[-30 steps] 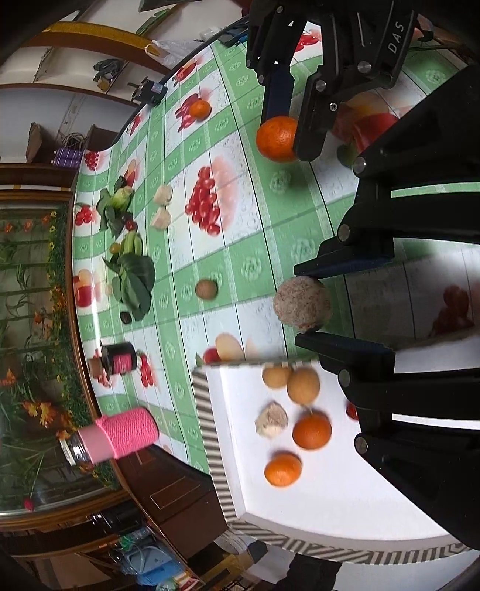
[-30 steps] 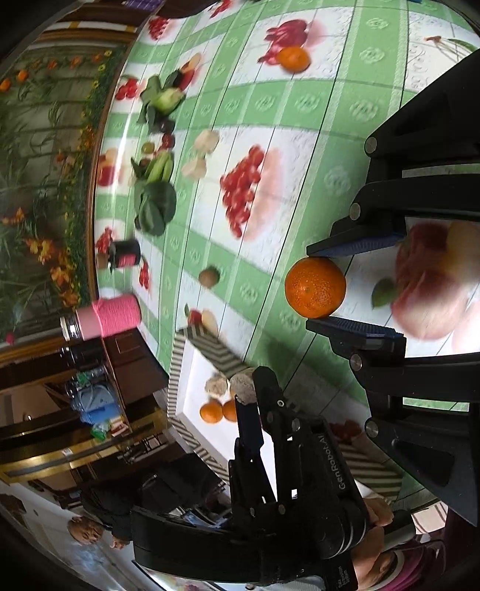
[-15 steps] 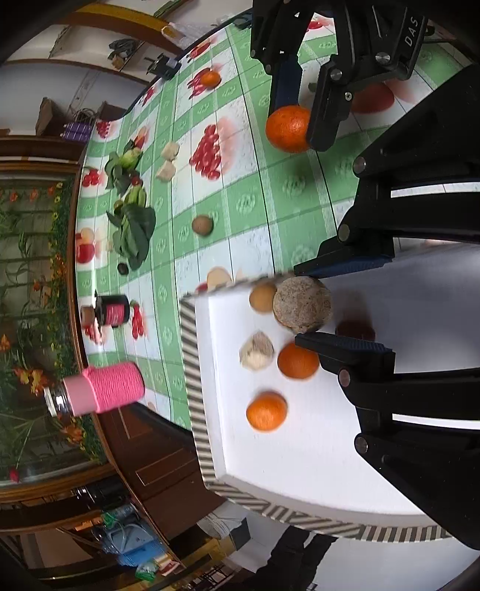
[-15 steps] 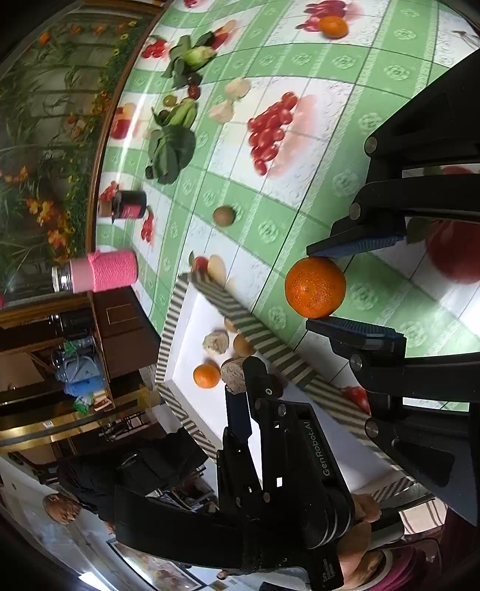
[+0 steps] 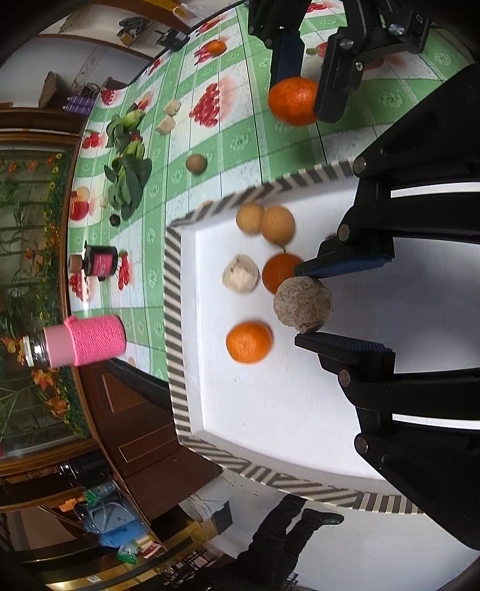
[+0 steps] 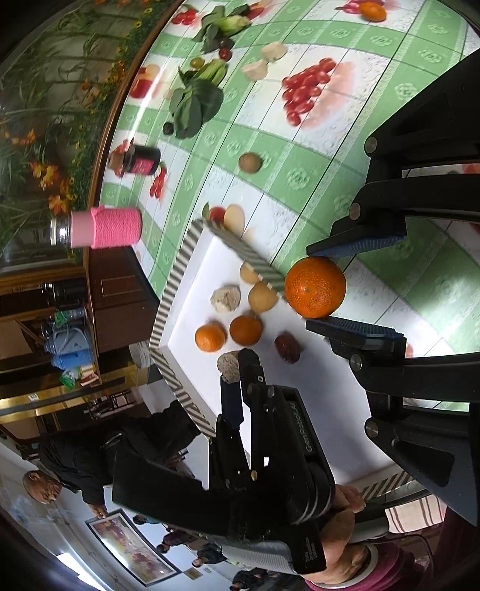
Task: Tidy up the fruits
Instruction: 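Carry the orange and the tan ball over the white tray, then open the right tool to drop the orange while the left releases the ball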
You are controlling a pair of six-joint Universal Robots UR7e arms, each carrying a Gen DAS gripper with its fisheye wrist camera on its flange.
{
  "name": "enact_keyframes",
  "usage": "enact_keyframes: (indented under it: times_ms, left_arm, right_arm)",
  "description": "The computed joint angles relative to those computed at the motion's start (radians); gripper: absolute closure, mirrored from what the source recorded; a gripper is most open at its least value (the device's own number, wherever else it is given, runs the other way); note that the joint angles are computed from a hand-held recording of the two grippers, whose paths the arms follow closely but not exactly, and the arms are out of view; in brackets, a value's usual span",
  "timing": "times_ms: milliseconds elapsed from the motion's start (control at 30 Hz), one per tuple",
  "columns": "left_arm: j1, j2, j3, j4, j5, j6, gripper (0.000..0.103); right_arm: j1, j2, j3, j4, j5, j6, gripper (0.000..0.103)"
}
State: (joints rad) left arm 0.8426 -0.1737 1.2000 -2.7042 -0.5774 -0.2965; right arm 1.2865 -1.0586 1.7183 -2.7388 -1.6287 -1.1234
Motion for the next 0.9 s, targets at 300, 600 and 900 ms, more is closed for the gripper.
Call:
enact_keyframes:
  times_ms: [300, 600, 900]
  left_arm:
    - [0.03, -0.043, 0.044, 0.016, -0.015, -0.048, 0.076]
    - [0.044, -0.057, 0.043, 0.028, -0.02, -0.067, 0.076]
    - [0.063, -0.068, 0.032, 0.105, -0.054, -0.147, 0.076]
  right_arm:
    - [0.034, 0.027, 0.007, 0.014, -0.02, -0.027, 0.07]
    - [0.06, 0.057, 0.014, 0.082, -0.051, -0.061, 0.07]
    - [0.075, 0.107, 0.006, 0.069, -0.113, -0.075, 0.07]
